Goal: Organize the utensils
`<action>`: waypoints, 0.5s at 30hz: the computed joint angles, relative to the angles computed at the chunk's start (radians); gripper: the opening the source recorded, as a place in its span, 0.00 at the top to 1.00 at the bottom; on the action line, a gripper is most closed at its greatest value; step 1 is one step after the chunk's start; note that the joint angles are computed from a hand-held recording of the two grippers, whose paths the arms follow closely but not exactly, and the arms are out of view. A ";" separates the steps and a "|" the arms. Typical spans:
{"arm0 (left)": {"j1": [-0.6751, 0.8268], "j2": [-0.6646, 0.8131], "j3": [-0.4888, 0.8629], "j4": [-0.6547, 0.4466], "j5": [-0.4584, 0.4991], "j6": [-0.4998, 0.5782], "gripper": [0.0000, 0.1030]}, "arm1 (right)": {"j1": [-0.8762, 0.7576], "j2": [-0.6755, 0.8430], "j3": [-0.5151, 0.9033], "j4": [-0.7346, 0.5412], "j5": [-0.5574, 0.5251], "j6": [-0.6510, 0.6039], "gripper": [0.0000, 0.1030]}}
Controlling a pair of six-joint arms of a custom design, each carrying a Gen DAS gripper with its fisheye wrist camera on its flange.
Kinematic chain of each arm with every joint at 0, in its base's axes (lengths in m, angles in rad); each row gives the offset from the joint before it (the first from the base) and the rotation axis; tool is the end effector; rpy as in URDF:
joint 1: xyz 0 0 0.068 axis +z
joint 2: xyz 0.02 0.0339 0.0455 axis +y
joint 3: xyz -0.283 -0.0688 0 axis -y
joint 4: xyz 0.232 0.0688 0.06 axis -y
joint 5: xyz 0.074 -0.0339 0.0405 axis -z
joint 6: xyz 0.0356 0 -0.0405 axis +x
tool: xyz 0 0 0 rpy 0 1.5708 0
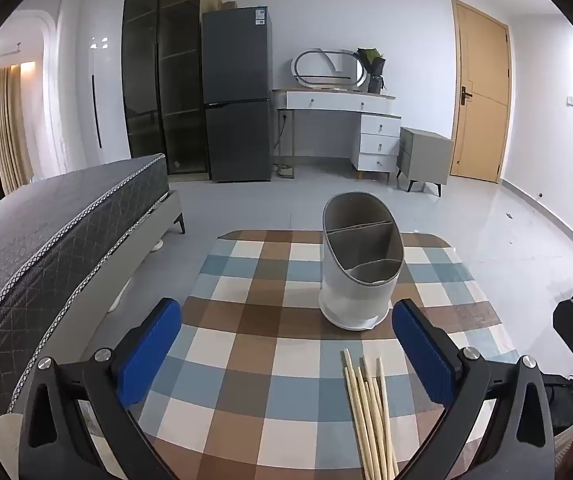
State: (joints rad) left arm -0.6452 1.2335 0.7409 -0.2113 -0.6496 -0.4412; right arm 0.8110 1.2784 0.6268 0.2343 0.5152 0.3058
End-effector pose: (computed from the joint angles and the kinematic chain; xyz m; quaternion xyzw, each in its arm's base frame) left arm 0.2024 -0.1254 0.2575 -0.0458 0.8693 0.0422 0.4904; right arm 0.1885 0.1730 0.2489 -0.0681 0.8196 0.0983 0.5604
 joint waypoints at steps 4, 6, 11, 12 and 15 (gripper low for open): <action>0.018 0.008 0.023 -0.023 0.028 -0.014 0.01 | -0.020 -0.001 0.000 0.006 -0.022 -0.010 0.00; 0.014 0.014 0.000 0.022 0.008 -0.027 0.01 | -0.027 0.002 0.002 0.006 -0.030 -0.018 0.00; 0.033 0.005 -0.011 0.034 0.034 -0.013 0.01 | -0.043 -0.041 0.013 -0.050 -0.041 -0.024 0.00; 0.035 0.006 -0.010 0.034 0.039 -0.012 0.01 | -0.055 -0.047 0.016 -0.058 -0.052 -0.030 0.00; 0.028 -0.032 -0.027 0.021 0.031 -0.022 0.01 | -0.003 -0.010 0.010 -0.027 0.009 -0.012 0.00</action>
State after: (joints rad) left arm -0.6176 1.2016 0.7135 -0.1904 -0.6184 -0.4628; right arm 0.8076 1.2685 0.6371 0.2068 0.5243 0.2941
